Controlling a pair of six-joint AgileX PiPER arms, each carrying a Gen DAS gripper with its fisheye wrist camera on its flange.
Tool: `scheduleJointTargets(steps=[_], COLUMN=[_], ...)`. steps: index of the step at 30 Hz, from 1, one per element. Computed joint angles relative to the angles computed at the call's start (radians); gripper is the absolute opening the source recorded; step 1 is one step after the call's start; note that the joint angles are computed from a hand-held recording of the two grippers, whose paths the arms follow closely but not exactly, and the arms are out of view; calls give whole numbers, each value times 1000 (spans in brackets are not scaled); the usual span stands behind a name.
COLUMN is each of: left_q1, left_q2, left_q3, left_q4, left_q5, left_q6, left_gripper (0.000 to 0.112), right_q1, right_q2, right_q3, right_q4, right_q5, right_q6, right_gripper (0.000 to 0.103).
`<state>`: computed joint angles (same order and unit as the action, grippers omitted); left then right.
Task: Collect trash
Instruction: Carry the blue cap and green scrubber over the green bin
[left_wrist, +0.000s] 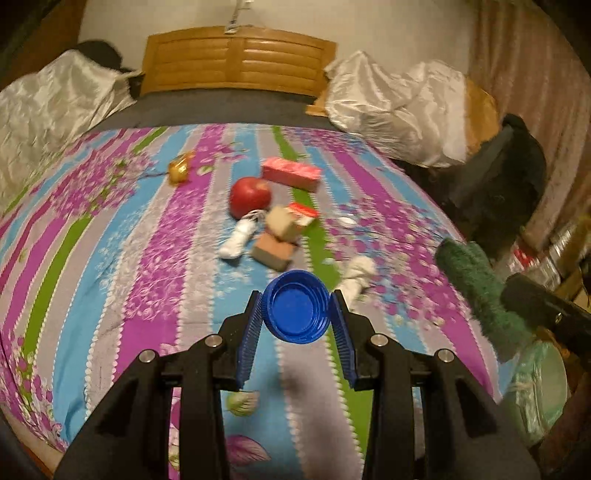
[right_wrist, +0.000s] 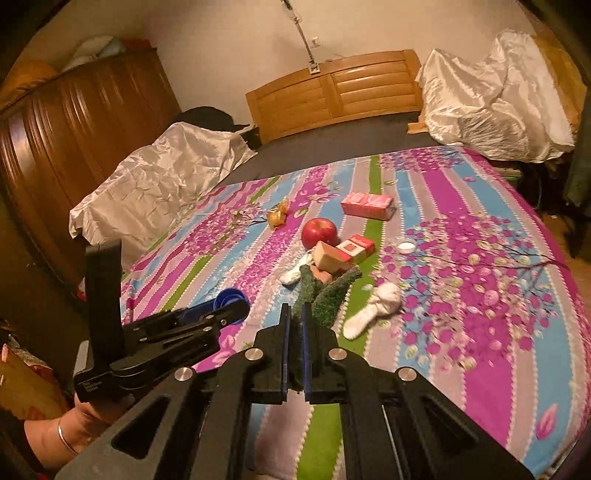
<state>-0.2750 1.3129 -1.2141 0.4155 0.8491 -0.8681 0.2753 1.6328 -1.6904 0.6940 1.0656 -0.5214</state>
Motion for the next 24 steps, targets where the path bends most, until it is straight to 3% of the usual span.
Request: scheduleJointTargets(steps=[8,16,24], left_q1=[-169,-297,-415], left_q2=[108,268,490], left_q3=[-192,-453,-812], left_q4=[94,157,167], left_q5=[105,194,282], left_q6=[-25,20,142], left_gripper=[36,36,36], right_q1=[-162,-388,-675], right_q2=[-160,-207,-184], right_q3=[118,56,-51], right_q4=[-8,22,79], right_q5=[10,69,149], right_q6=[-34,-92,-168], right_gripper=[6,6,6])
